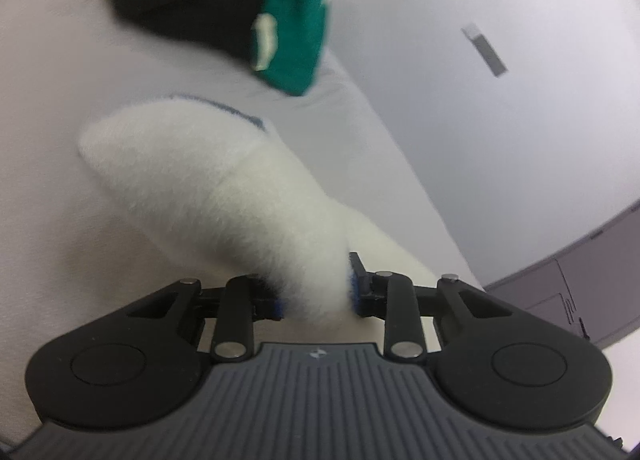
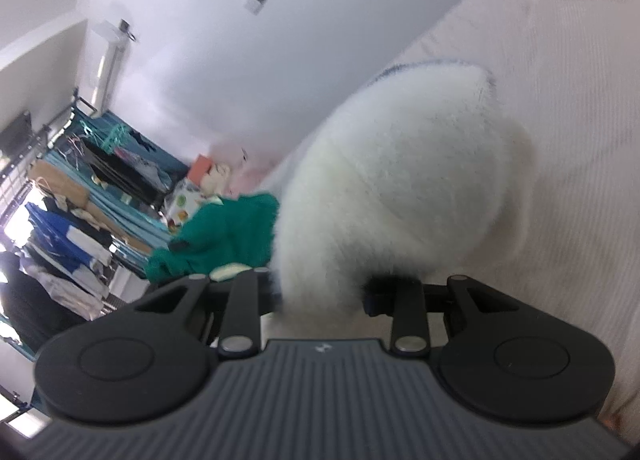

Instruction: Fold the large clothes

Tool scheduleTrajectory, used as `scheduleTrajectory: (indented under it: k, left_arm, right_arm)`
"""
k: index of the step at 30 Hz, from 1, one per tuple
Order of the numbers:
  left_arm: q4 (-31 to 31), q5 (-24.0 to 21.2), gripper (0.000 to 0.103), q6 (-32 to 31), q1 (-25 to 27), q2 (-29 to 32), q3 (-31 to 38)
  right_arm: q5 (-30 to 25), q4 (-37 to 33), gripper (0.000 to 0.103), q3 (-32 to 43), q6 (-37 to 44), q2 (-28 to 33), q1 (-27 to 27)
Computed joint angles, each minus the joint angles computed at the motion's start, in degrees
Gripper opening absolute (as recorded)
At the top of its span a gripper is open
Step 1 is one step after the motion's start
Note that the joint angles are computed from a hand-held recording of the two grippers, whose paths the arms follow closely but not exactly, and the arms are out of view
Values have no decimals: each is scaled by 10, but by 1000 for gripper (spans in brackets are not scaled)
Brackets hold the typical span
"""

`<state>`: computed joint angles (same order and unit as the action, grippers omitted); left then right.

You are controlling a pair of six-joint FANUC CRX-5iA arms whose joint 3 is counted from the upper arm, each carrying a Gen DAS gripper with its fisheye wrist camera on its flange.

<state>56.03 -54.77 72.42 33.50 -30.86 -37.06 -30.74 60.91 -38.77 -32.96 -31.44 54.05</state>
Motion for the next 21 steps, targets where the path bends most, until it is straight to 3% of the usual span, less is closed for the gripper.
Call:
scheduleTrajectory:
  k: [6, 13, 17, 21]
  left_arm:
    - [-30, 84, 32, 63, -137, 61, 97]
    - [-80, 169, 32, 124, -285, 214, 253]
    - [-114, 193, 32, 150, -339, 307, 339]
    - [-104, 216, 32, 129, -378, 388, 392]
  right_arm:
    - [11, -48, 34, 49, 99, -4, -65]
    - [50, -137, 34, 126, 227, 47, -177]
    - [73, -198, 34, 161, 314, 86, -240]
    - [115, -215, 34, 162, 335, 121, -296]
